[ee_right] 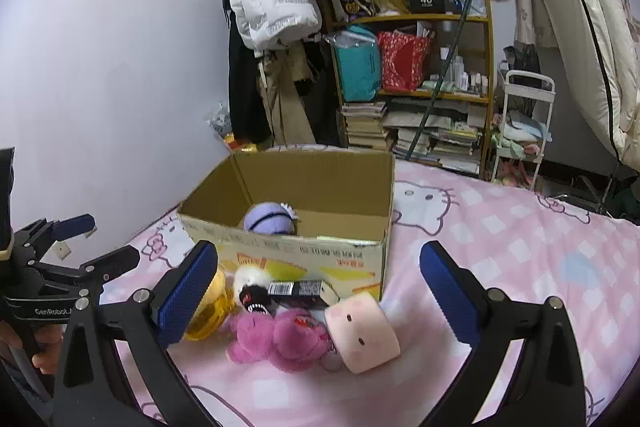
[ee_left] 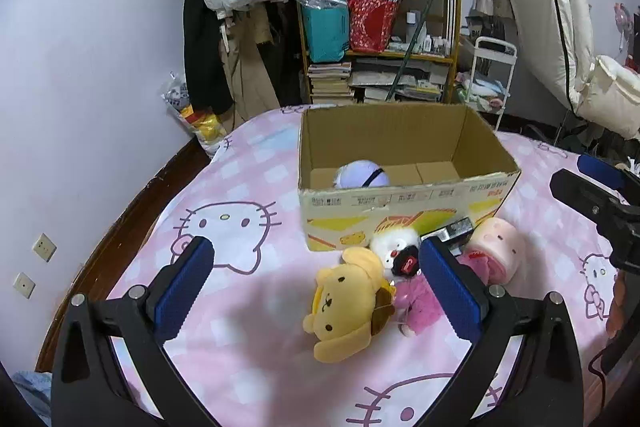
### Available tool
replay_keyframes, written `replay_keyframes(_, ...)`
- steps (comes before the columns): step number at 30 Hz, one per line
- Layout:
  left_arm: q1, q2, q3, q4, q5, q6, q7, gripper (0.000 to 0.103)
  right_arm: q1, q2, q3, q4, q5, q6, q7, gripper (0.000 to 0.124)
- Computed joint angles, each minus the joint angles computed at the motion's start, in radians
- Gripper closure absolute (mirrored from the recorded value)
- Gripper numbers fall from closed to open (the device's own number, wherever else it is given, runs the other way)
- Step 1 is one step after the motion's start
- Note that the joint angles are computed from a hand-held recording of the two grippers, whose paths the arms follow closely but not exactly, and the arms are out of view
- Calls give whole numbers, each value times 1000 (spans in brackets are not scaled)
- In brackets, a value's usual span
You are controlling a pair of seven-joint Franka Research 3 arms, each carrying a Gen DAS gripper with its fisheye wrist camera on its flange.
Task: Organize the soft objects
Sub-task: 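Withdraw both tools from the box back toward the remaining toys, then grasp the yellow dog plush with the left tool while the right tool grasps the pink cube plush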
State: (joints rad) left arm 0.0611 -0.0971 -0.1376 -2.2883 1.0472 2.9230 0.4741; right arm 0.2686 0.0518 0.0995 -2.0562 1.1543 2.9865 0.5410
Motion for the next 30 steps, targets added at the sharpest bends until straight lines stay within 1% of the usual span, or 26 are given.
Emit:
replay_keyframes(4,-16,37,8,17,-89,-27,86,2,-2,15,-3,-3,-58,-6,57,21)
replay_keyframes(9,-29,68,16,39,-112,-46,117,2,-15,39,0,3,-103,-9,109,21)
replay_keyframes(13,-43,101,24,60,-183,-61,180,2,-24,61,2,13,-153,-10,167,21)
replay_keyframes(16,-53,129,27,80,-273,-89,261,2,-34,75,5,17,-188,-17,206,21)
replay_keyframes(20,-66,166,34,109,-329,-123,305,2,-33,92,-4,19,-299,-30,308,21)
replay_keyframes(22,-72,188,34,125,-374,-139,347,2,-26,103,-17,19,-390,-36,388,21)
replay_keyframes(27,-84,222,32,152,-457,-175,434,2,-36,134,-17,34,-496,-62,483,21)
replay_keyframes(30,-96,238,31,166,-482,-209,477,2,-46,151,-15,49,-534,-77,522,21)
